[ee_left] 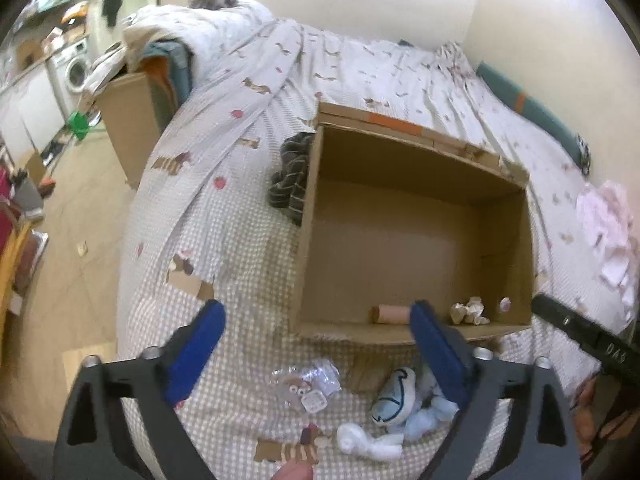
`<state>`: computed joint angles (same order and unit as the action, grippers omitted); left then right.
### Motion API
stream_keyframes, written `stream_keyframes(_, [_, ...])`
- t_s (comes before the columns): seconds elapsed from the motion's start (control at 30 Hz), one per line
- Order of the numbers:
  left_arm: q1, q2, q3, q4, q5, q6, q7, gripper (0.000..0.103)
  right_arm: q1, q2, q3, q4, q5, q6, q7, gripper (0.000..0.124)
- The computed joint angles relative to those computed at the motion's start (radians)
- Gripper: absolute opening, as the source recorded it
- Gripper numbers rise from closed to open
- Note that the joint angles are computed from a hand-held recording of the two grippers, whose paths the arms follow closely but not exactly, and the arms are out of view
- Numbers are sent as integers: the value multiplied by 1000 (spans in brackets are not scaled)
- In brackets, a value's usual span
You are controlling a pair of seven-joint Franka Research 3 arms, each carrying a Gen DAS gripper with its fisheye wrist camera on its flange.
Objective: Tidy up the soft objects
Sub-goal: 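Grasp the clear plastic bag with the left gripper while the right gripper grasps the white sock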
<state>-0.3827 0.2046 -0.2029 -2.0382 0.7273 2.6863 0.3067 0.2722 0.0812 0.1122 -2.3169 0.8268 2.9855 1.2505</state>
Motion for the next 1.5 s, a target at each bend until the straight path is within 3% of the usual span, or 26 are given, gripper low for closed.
stream_keyframes(0.17, [17,-65,-12,-80,-31,16,25,96,18,-46,5,-49,23,5,-3,84])
stream_keyframes(0.37, [22,-108,-31,-136,-44,-57,15,96,51,-91,-3,-98,107,-17,-59,84])
stream_keyframes(0.6, [32,-118,-39,-143,-22,-91,-24,96,73,-107,-17,-123,186,-77,-101,84])
stream_keyframes(0.77, [29,-93,-40,-117,-1,-144,-16,96,73,-50,-12,-75,209,-194,-107,90])
stream_keyframes(0.9, [50,-77,-37,-129,-113,-111,35,96,82,27,8,-20,68,-296,5,93])
stream_keyframes(1.03, [58,-60,-31,-120,-177,-116,62,96,66,111,40,38,161,-432,38,93])
stream_keyframes(1.23, [57,-43,-24,-105,-187,-107,64,96,93,202,69,111,166,-347,137,92])
stream_keyframes(1.33, [57,-28,-23,-91,-201,-117,86,96,113,243,66,157,63,-348,216,61])
stream_keyframes(1.37, [58,-24,-23,-89,-209,-118,91,96,116,252,66,166,35,-346,233,43])
stream_keyframes(1.5, [64,-14,-26,-88,-254,-109,122,96,114,252,79,169,-37,-348,253,25])
